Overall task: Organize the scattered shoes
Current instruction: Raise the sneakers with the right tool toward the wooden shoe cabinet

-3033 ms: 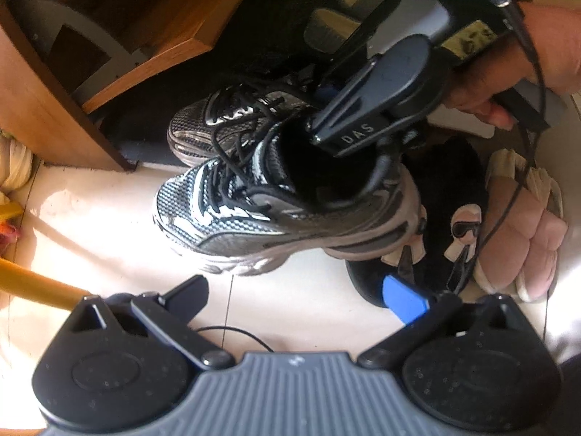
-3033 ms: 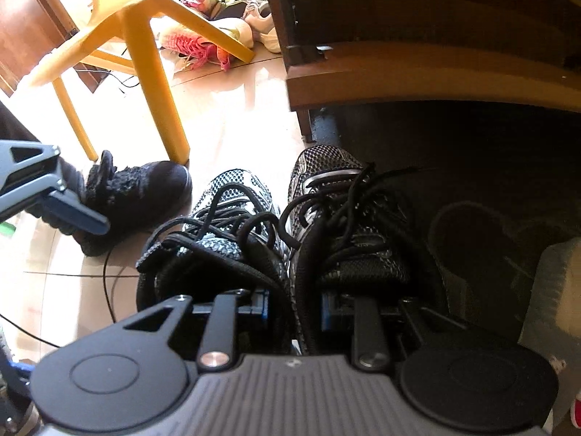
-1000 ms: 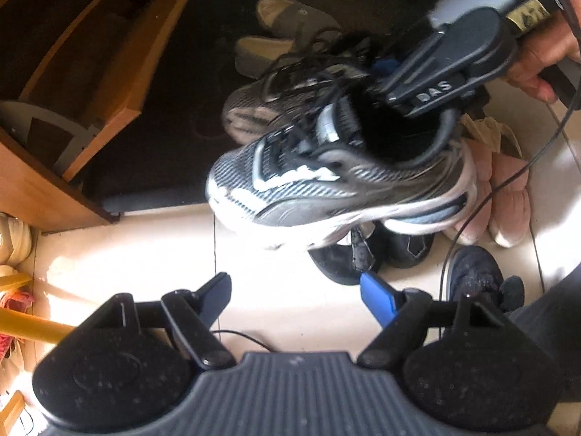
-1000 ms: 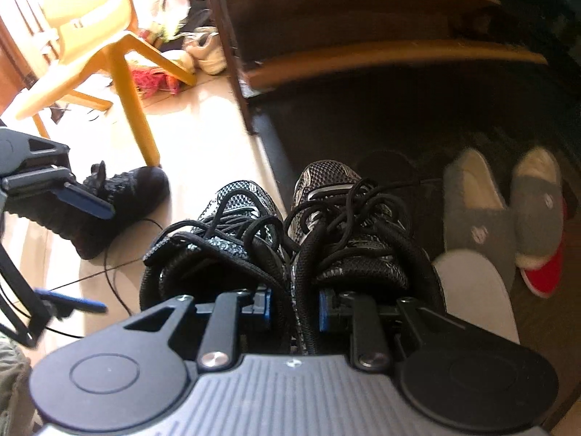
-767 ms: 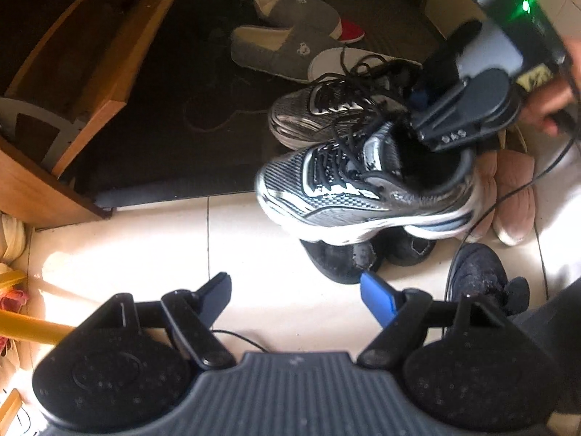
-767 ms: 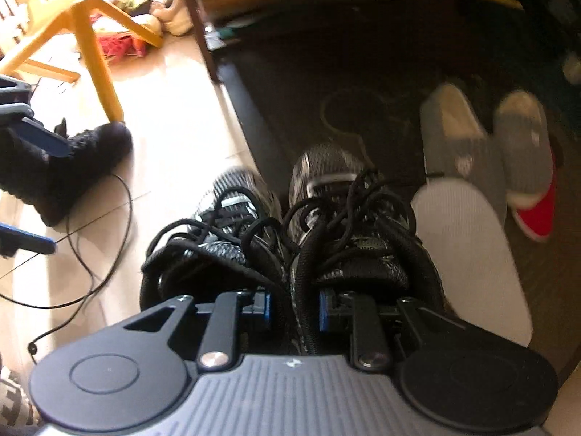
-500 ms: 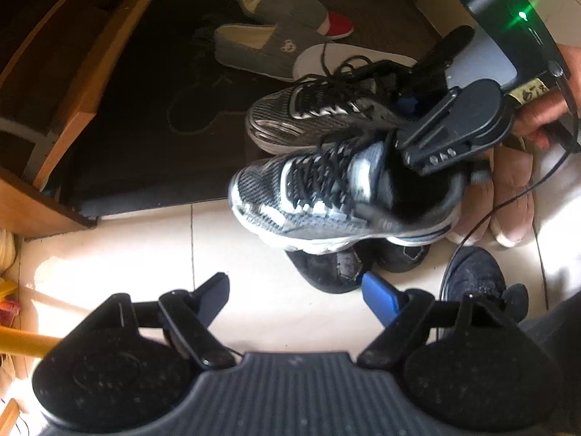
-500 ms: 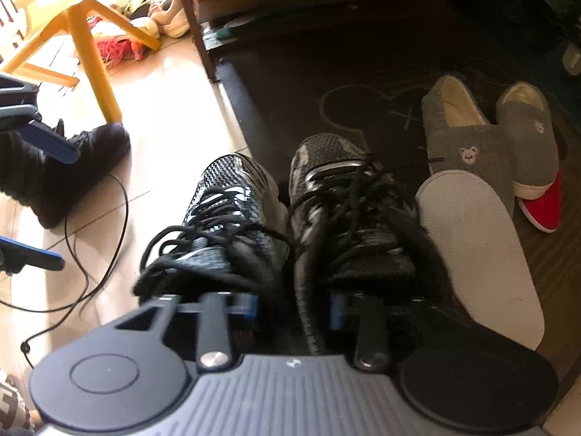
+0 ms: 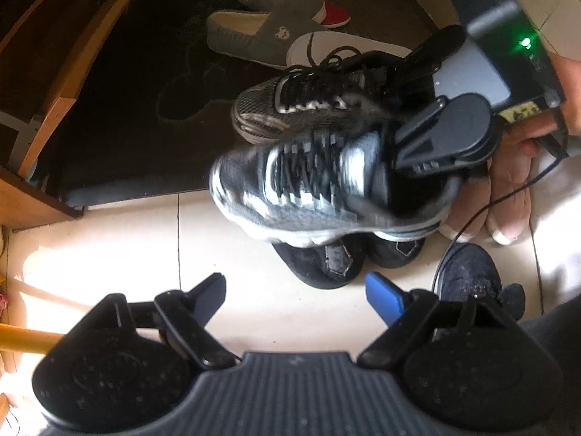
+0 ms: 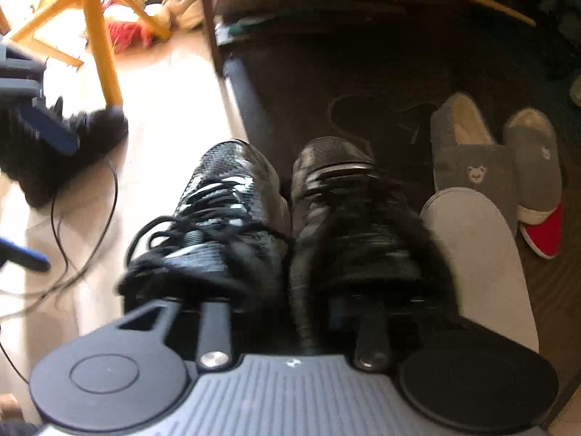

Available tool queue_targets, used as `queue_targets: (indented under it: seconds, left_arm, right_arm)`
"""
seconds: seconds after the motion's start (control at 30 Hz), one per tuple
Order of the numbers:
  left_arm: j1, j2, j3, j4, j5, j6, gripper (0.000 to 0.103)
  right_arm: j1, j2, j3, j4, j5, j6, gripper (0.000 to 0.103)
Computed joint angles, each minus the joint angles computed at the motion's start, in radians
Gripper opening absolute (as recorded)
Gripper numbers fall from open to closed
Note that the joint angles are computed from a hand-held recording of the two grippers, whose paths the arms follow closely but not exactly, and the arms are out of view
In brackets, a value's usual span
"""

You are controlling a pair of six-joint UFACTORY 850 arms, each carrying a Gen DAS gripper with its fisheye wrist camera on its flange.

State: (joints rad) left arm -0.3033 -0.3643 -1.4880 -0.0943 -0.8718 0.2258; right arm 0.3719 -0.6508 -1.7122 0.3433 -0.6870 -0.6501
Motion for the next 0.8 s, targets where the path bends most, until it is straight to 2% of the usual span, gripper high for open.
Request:
queue_targets:
  seconds: [0.17,0.33,0.5,0.57,0.63,0.7,0.8]
  left_arm:
    - [-0.005,-0.007,-0.004,-0.005,0.004,-0.006,0.085]
    - [-0.01,-0.012,-0.008,-0.003,0.012,-0.009,0.085]
    - [-0.012,-0.015,-0.003,0.006,0.009,-0.02,0.086]
    - [-0.011,-0.019,-0.003,0.005,0.002,-0.025,0.086]
    - [-0.012,-0.02,-0.002,0.009,0.005,-0.027,0.086]
    - [-0.014,-0.022,-0.003,0.017,0.011,-0.033,0.088]
    - [-0.013,-0.024,-0.006,0.02,0.012,-0.041,0.088]
  right_arm:
    - [0.001,-0.008,0.007,0.011,0.02,-0.015,0.028]
    - [-0.009,-0.047,-0.034,0.073,-0.002,-0.064,0.038]
    - [-0.007,-0.03,0.006,0.104,0.041,-0.104,0.05]
    - [-0.001,-0.03,0.012,0.094,0.056,-0.101,0.052]
    - [0.0,-0.034,0.005,0.09,0.052,-0.096,0.048]
    - [-0.005,-0.041,-0.009,0.102,0.035,-0.087,0.038]
    - [-0.007,-0.042,-0.029,0.1,0.004,-0.071,0.029]
